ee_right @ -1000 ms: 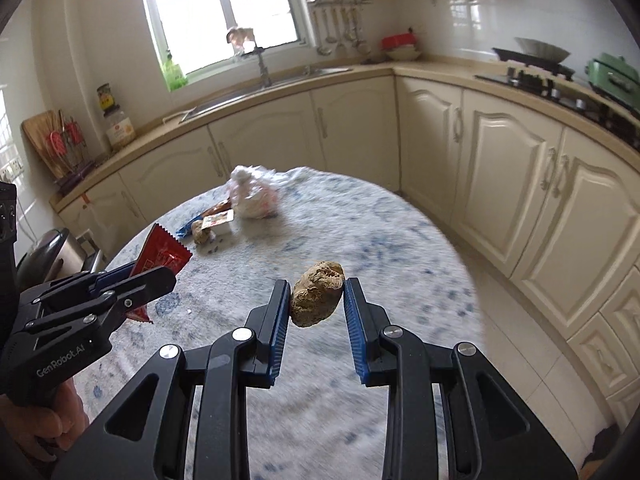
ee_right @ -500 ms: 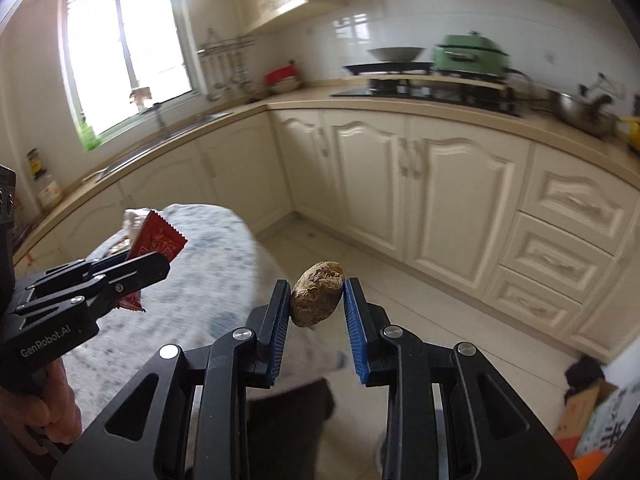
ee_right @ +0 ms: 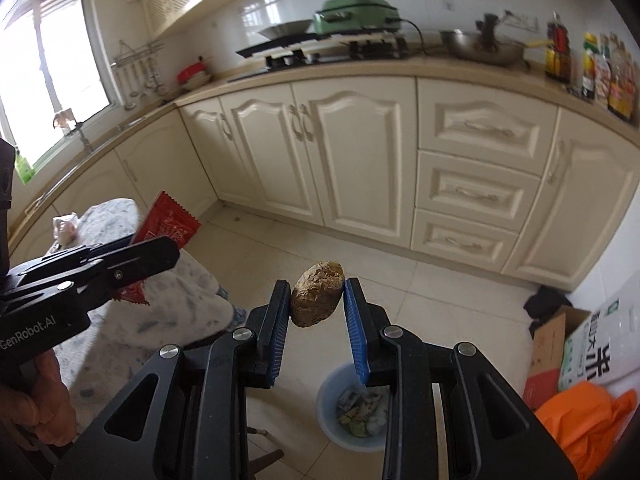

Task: Collect trash
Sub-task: 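Lift the roll and red wrapper and carry them over the blue bin, then open both tools over the blue bin to drop the roll and wrapper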

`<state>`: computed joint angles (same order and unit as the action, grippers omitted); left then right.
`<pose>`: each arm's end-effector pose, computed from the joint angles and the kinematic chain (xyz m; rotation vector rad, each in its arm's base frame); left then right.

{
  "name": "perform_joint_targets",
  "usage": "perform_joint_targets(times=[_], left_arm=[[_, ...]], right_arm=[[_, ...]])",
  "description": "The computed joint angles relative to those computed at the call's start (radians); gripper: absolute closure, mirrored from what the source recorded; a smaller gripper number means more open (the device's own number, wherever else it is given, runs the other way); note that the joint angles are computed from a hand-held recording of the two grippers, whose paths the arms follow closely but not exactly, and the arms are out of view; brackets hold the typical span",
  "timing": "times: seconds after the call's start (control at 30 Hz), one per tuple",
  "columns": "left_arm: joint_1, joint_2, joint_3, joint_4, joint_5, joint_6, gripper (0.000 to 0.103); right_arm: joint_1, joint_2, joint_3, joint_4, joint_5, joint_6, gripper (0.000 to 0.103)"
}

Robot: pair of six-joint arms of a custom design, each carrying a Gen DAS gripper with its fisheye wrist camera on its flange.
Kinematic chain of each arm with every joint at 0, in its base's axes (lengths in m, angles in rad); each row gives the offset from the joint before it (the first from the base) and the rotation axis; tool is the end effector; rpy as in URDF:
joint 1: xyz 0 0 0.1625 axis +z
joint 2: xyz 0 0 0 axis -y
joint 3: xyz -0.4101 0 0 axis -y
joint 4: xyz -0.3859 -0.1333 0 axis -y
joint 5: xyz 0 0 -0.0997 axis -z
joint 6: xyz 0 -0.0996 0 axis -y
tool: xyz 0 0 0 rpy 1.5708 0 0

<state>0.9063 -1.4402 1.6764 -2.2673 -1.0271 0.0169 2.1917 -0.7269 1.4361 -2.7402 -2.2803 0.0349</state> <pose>-0.1972 -0.5515 0.4467 0.7232 2.5586 -0.8247 0.4758 -0.5476 0.1603 0.5111 -2.4406 0.8473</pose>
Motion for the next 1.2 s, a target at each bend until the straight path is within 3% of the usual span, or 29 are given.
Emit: perform_joint_targets(times=[0.2,0.43,0.53,0.6,0.7,0.77,0.9,1.13,1.2], left_arm=[[0.063,0.129,-0.094,0.098,-0.069,-0.028,0.089],[0.138,0.350,-0.352,0.250,-0.165,-0.048,0.088],[0.166,0.448,-0.464,0.300,-0.170,-0.056,0.080],[0.175,0.485,-0.509,0.323,-0.149,-0.068,0.059],[0.172,0.499,-0.512,0.297,-0.104,-0.082,0.032],[0.168,0.502,-0.513,0.279,-0.071,-0.083,0.022],[0.152,0.508,-0.516,0.250,0.000,-0.083,0.004],[0.122,0.457,-0.422,0.160,0.067,-0.077,0.001],[0.104,0.351,-0.299,0.166,0.076,-0.105,0.001]], right_arm=[[-0.052,-0.037,0.075,0.031,0.003,0.071,0.075],[-0.107,-0.066,0.139,0.060,0.026,0.145,0.073],[-0.128,-0.072,0.153,0.075,0.020,0.179,0.073],[-0.139,-0.077,0.163,0.081,0.015,0.200,0.059],[-0.155,-0.091,0.187,0.076,0.016,0.226,0.040],[-0.163,-0.100,0.200,0.069,0.019,0.237,0.033],[-0.176,-0.107,0.213,0.073,0.029,0.264,0.002],[-0.172,-0.095,0.204,0.084,0.023,0.284,0.000],[-0.169,-0.090,0.198,0.081,0.022,0.283,0.000]])
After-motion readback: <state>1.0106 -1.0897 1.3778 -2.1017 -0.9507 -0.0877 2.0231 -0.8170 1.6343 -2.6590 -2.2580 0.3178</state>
